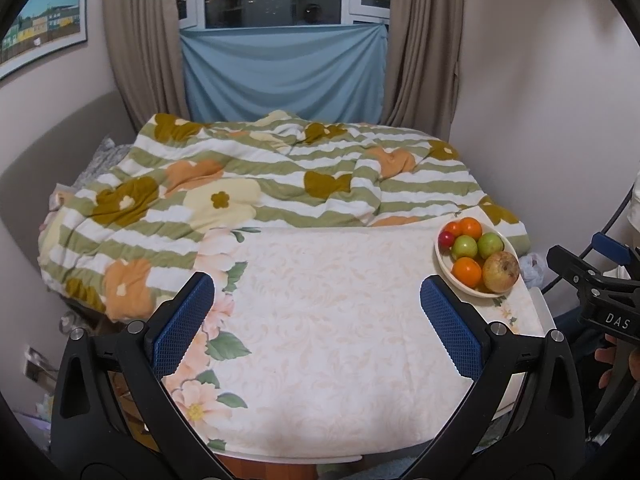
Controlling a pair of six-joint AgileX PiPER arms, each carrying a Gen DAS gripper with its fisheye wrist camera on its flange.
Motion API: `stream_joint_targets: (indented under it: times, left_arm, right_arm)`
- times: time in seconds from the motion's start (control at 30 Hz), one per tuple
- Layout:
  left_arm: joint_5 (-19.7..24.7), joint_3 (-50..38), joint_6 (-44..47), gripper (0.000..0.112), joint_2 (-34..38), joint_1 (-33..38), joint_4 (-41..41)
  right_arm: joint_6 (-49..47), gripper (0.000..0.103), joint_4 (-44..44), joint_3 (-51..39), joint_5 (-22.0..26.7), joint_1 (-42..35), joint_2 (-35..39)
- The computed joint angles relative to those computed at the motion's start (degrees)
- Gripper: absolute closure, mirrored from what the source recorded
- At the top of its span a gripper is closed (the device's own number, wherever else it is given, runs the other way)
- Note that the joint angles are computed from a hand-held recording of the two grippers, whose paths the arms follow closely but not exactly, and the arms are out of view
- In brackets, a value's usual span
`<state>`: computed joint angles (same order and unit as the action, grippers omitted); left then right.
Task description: Organize fruits
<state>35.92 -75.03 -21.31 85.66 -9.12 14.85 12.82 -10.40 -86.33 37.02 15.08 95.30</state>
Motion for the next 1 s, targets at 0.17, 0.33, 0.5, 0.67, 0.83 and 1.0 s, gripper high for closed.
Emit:
stream_joint_targets:
  times: [0.17, 0.33, 0.5, 0.67, 0.83, 1.0]
  left_arm:
    - [-0.4, -0.1, -0.2, 0.009, 0.2, 0.1, 0.4]
    - [-0.4, 0.0, -0.2, 0.009, 0.1, 0.2, 0.4]
    - [-0.6, -0.1, 0.2, 0.009, 0.4, 0.4, 0.1]
    - [-0.5, -0.2, 0.5, 0.009, 0.5, 0.5, -0.1]
    - [-0.6, -0.4, 1.4, 0.009, 0.5, 1.2, -0.9]
    - [-0.6, -0.6, 3.4, 0.009, 0.5, 2.0, -2.7]
  right_arm:
    - [-0.2, 0.0, 0.1, 0.0, -0.1, -0.1, 0.0]
    - [-0.1, 0.0, -0.1, 0.0, 0.0, 0.0, 0.1]
    - [0.2, 0.0, -0.2, -0.2, 0.1, 0.1, 0.2]
    - [0.2, 0.0, -0.1, -0.3, 0.2, 0.1, 0.3]
    - [0.3, 0.0, -0.3, -0.3, 0.1, 0.2, 0.3]
    - [0.5, 0.0, -0.4, -0.4, 0.0, 0.2, 0.4]
